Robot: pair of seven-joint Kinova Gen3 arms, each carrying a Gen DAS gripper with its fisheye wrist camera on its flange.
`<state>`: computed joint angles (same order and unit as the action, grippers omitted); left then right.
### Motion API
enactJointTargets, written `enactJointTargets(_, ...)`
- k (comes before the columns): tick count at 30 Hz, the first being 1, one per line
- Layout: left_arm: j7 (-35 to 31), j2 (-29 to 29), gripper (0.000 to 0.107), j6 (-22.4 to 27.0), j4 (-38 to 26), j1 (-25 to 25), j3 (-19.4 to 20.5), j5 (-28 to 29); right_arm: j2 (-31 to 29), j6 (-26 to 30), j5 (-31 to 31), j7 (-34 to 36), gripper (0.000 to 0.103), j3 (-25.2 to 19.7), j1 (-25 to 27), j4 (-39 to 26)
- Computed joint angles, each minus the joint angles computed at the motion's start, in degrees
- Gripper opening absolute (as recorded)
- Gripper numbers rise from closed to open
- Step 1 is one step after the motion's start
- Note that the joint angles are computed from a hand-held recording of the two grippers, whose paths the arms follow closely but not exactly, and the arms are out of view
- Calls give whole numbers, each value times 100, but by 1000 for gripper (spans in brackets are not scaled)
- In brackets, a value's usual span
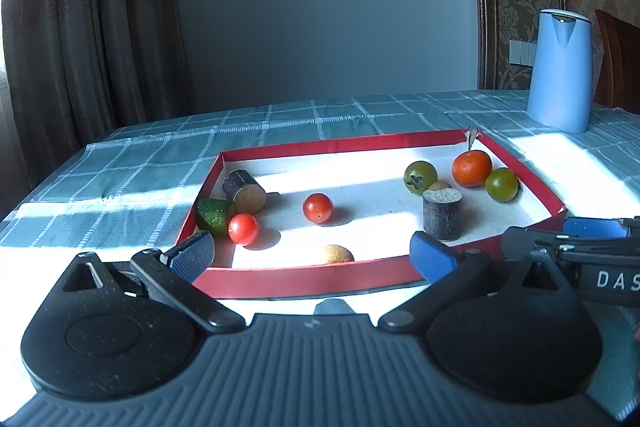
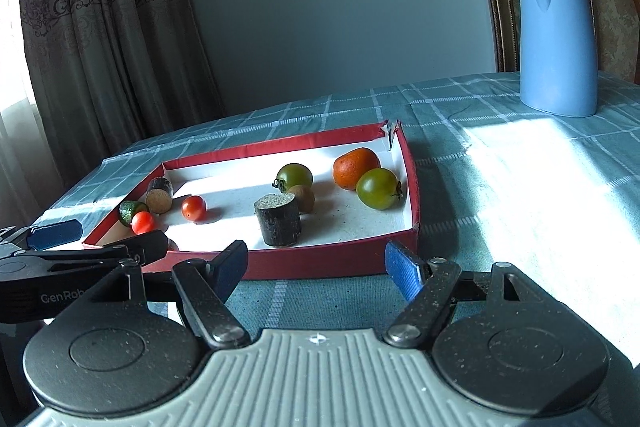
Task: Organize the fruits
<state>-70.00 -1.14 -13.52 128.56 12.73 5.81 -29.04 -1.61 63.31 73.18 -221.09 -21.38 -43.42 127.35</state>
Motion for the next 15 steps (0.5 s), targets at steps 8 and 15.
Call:
enactJointTargets(8, -196, 1, 103, -12, 16, 8, 17, 202, 25, -130, -139, 194, 76, 32, 57, -66)
enactJointTargets(15, -608, -4, 103, -57, 60, -6, 66, 599, 44, -139, -214, 297, 76, 58, 70, -115)
